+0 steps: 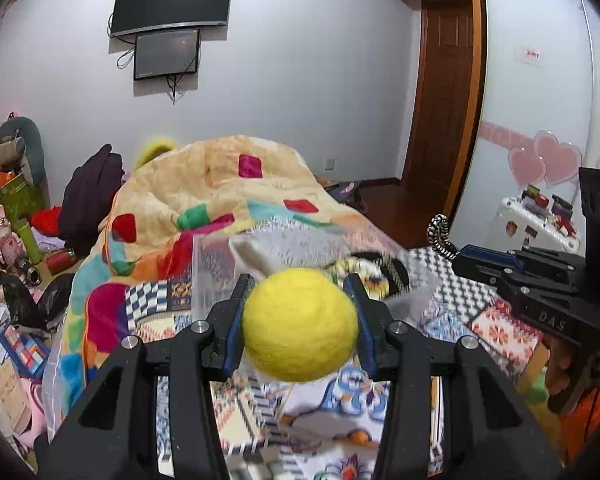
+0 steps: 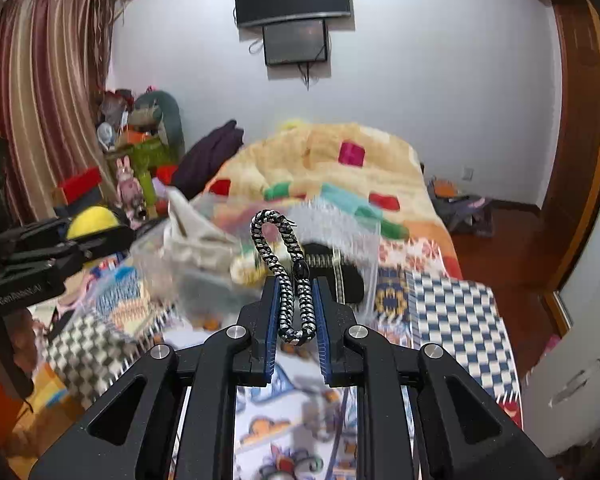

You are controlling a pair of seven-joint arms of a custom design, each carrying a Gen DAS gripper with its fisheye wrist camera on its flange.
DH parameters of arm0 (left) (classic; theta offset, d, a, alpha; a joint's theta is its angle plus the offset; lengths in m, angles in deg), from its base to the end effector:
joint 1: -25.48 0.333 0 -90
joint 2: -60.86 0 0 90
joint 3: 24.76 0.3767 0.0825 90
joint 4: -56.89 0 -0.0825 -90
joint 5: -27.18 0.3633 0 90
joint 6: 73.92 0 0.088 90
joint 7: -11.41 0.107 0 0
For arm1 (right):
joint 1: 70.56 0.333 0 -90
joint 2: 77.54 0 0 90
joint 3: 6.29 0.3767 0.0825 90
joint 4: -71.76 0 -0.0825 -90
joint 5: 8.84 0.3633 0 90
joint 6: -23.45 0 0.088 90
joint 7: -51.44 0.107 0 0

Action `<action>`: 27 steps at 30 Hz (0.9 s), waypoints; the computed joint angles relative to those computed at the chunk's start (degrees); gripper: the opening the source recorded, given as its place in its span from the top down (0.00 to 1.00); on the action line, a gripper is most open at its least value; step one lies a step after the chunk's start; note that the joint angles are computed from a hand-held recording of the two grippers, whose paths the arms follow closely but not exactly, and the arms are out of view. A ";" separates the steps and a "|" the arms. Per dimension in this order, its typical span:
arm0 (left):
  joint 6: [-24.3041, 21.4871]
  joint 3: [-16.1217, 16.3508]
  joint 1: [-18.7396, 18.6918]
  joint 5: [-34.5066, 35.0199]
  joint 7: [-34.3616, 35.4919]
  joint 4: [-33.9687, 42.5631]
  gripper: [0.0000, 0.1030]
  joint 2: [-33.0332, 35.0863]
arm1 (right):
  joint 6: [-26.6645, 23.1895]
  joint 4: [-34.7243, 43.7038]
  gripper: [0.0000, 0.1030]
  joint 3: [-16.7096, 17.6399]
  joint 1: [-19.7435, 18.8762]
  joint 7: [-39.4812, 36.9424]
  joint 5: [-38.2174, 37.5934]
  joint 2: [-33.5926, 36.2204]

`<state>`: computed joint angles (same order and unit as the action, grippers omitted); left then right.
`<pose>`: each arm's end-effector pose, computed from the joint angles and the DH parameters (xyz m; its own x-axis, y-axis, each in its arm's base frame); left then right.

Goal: Organize soft objects
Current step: 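Place the ball into the box with the left tool while the right drops the cord in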

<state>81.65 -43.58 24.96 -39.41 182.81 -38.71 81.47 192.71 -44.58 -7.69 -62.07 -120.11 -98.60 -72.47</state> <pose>0.6777 -0.1643 0.5311 -0.7165 -0.6935 0.0753 -0.3887 0.3072 -0.8686 0.5597 0.1371 0.5188 -0.1142 -0.9930 -0.0307 -0.5061 0.0848 -0.8583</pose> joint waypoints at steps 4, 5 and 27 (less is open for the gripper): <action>-1.48 0.64 -1.19 4.46 -5.74 3.73 0.56 2.24 | 0.32 2.54 0.85 -0.27 -0.13 0.54 -0.56 1.62; -1.62 0.89 -1.73 6.36 -7.55 4.96 0.56 3.12 | 0.30 3.12 0.85 -0.36 -0.13 0.11 -0.10 2.11; 1.29 1.40 -5.74 34.69 -30.83 16.95 0.56 16.25 | 4.72 7.48 0.85 -1.81 0.87 -32.84 33.16 12.13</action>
<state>82.94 -42.17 19.22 -4.72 151.98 -21.76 97.72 197.44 -37.11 -9.50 -61.20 -152.95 -65.44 -60.34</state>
